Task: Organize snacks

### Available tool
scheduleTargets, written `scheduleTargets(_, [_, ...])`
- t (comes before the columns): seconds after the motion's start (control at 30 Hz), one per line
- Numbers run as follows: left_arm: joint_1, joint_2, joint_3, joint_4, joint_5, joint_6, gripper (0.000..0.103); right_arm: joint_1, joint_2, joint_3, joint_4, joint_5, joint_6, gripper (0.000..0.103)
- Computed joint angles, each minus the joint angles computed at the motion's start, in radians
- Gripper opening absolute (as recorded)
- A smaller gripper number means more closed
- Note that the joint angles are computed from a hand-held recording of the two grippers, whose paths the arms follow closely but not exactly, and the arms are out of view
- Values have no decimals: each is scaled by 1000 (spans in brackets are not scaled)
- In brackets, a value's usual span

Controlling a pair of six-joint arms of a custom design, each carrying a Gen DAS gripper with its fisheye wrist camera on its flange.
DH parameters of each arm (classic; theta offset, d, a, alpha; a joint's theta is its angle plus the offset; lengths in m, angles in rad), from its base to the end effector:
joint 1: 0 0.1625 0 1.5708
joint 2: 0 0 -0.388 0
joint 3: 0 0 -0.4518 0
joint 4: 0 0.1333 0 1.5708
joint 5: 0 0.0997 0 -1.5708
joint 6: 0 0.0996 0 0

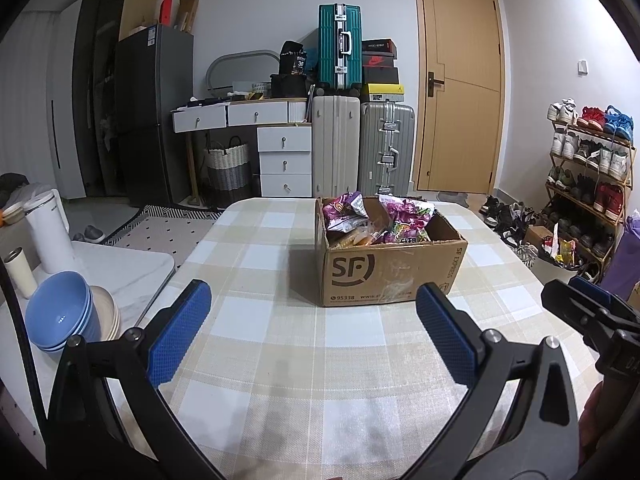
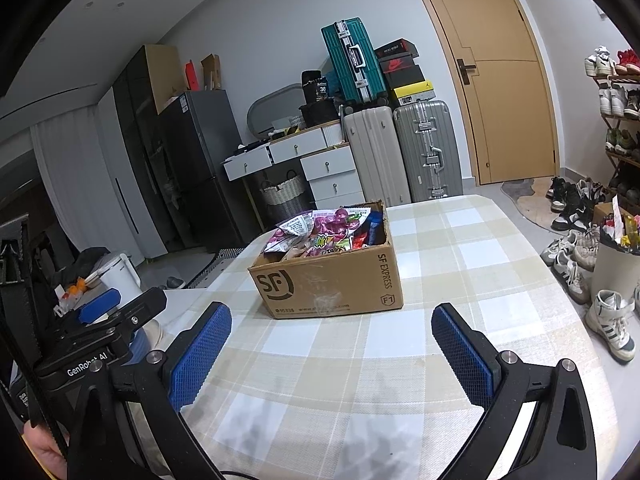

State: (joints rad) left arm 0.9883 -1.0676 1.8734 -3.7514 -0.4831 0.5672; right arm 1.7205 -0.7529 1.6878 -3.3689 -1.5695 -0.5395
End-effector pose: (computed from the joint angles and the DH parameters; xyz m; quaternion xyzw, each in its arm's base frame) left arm -0.1257 -0.5935 0.2653 0.0840 0.7336 -0.5460 0.3958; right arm 0.2351 -0.6643 0.0753 0.3071 -0.8548 0.4105 0.0804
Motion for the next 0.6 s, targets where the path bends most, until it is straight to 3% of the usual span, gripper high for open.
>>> scheduleTargets(0.6, [-1,-3,2,4,0,-5,102,3,9,-6,3,-4,2,102])
